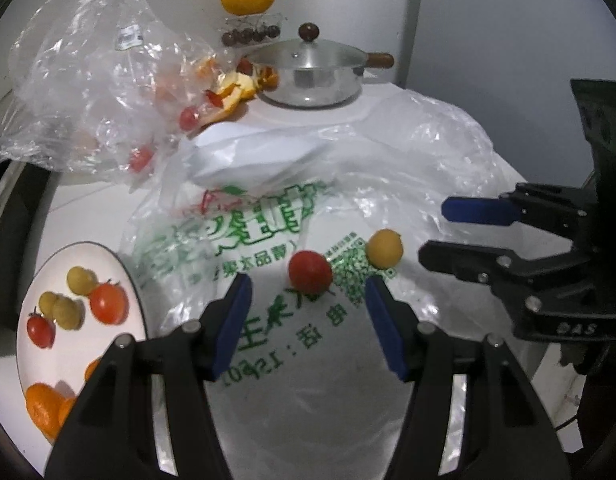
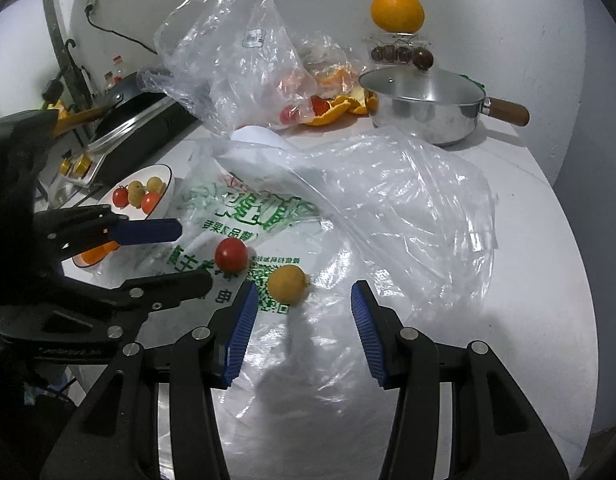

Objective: Organize fruits
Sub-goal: 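Close the left gripper on the yellow fruit while the right gripper grasps the red tomato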

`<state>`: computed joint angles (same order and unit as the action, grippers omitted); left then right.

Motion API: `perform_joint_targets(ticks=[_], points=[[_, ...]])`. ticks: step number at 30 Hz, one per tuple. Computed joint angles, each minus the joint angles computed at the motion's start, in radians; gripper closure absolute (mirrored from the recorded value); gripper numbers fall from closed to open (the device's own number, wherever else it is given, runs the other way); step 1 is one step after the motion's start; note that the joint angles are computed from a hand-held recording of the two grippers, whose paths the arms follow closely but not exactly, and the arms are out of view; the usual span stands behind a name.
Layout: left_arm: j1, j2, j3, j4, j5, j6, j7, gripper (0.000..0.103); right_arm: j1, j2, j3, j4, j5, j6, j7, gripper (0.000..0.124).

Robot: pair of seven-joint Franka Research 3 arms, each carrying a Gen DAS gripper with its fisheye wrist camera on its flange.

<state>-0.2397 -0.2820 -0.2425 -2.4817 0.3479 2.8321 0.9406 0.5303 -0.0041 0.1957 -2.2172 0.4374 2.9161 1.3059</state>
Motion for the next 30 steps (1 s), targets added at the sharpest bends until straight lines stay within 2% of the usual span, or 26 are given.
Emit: perform_joint_targets(ticks=[3,4,7,9,14,18,22,30], points=[[0.04,0.035,-0.038,0.038,0.076,-0.038,-0.06,0.043,0.0,-0.002,0.0,-0.009,0.002,0.026,-0.015,0.073],[0.044,0.045,-0.041,0.047,0.096,-0.045,-0.074,0.043,0.002,-0.002,0.0,-0.005,0.042,0.022,-0.056,0.073],[0.037,0.071,-0.029,0.063,0.118,-0.044,-0.077,0.044,0.003,0.002,0.001,0.001,0.062,0.019,-0.094,0.074],[0.031,0.078,-0.023,0.067,0.126,-0.041,-0.07,0.051,0.005,0.008,0.002,0.011,0.105,0.003,-0.15,0.077],[0.026,0.096,-0.016,0.078,0.144,-0.028,-0.058,0.054,0.005,0.031,0.007,0.038,0.133,-0.029,-0.202,0.081],[0.025,0.111,-0.015,0.086,0.163,-0.023,-0.053,0.067,0.003,0.056,0.009,0.059,0.098,-0.044,-0.176,0.082],[0.013,0.105,-0.006,0.074,0.14,-0.01,-0.015,0.074,0.003,0.071,0.009,0.074,0.061,-0.058,-0.144,0.083],[0.015,0.064,-0.002,0.031,0.107,0.02,0.005,0.074,0.011,0.102,0.006,0.106,-0.052,-0.08,-0.057,0.09]])
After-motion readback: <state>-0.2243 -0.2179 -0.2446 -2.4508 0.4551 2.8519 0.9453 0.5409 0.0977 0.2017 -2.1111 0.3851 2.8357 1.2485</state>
